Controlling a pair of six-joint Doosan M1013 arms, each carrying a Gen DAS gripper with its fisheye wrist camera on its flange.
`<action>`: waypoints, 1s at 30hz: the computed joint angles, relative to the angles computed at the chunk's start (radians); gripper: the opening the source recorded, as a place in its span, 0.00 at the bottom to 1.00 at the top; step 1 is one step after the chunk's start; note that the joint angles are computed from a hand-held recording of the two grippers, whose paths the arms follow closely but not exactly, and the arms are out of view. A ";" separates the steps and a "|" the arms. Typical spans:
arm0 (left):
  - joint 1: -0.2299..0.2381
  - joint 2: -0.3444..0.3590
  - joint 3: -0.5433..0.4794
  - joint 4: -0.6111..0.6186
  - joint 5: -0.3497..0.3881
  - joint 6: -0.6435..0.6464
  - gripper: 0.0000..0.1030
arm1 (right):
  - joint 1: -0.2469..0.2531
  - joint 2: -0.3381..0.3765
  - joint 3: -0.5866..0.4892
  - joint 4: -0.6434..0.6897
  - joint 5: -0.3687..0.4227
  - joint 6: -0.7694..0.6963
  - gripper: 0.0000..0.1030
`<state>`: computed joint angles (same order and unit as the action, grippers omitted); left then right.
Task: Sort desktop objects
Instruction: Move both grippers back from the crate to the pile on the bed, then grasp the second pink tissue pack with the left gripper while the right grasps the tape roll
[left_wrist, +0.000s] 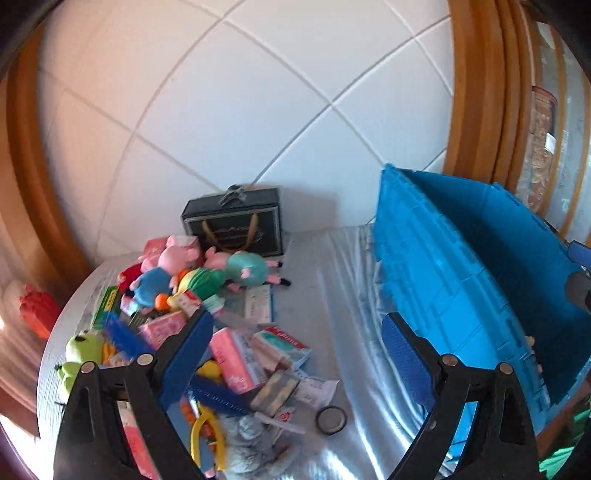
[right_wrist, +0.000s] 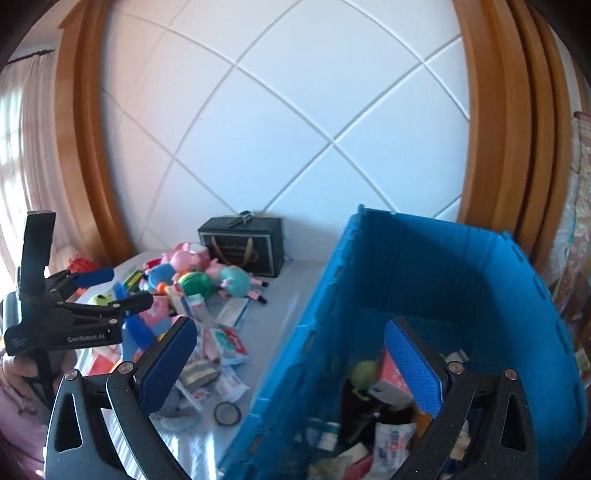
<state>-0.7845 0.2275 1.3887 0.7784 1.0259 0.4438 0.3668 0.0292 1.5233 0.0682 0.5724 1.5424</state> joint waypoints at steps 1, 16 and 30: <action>0.014 -0.021 0.032 -0.016 -0.004 -0.018 0.91 | 0.017 0.008 -0.003 0.014 -0.003 -0.013 1.00; 0.134 -0.255 0.535 -0.077 0.032 -0.309 0.90 | 0.184 0.168 0.012 0.065 0.063 0.054 1.00; 0.186 -0.219 0.562 -0.230 0.018 -0.160 0.84 | 0.184 0.258 0.015 -0.112 0.261 0.390 1.00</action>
<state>-0.5989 0.0087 1.9505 0.5487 1.0437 0.2837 0.5510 0.2877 1.5378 -0.0440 0.8332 1.9324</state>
